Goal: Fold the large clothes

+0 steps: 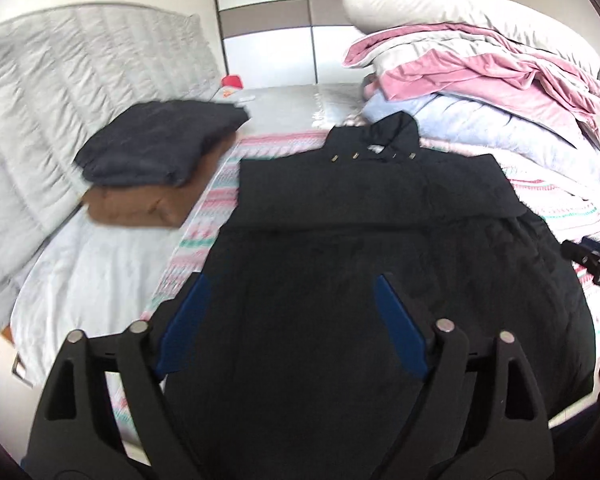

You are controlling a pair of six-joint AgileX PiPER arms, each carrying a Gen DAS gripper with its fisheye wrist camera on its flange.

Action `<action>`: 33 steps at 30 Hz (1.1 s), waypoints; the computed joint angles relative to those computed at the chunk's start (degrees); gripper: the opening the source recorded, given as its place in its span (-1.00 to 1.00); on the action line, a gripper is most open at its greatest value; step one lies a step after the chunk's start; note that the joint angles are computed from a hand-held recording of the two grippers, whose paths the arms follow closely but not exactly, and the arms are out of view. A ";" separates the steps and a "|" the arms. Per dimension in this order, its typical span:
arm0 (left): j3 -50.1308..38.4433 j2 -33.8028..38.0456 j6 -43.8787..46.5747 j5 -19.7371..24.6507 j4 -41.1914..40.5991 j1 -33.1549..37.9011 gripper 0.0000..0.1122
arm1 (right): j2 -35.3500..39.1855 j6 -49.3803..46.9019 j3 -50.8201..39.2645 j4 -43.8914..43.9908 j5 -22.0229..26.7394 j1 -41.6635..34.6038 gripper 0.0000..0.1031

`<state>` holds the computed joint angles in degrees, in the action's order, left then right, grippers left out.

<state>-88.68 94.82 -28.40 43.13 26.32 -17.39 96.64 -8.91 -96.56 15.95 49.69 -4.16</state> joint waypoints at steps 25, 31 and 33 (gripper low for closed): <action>37.61 -12.79 31.18 -18.28 -35.45 26.70 0.54 | -21.66 8.59 38.19 -10.01 -3.32 -18.53 0.80; 39.15 -13.32 32.63 -18.78 -36.70 26.94 0.54 | -16.90 -7.37 37.72 10.27 7.69 -34.97 0.75; 38.77 -12.88 34.43 -18.13 -38.56 27.19 0.53 | -16.84 -8.58 37.81 10.63 8.49 -34.32 0.70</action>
<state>-49.91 81.94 6.03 25.00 -12.24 9.79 79.80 -17.48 -58.75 26.58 58.18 -38.49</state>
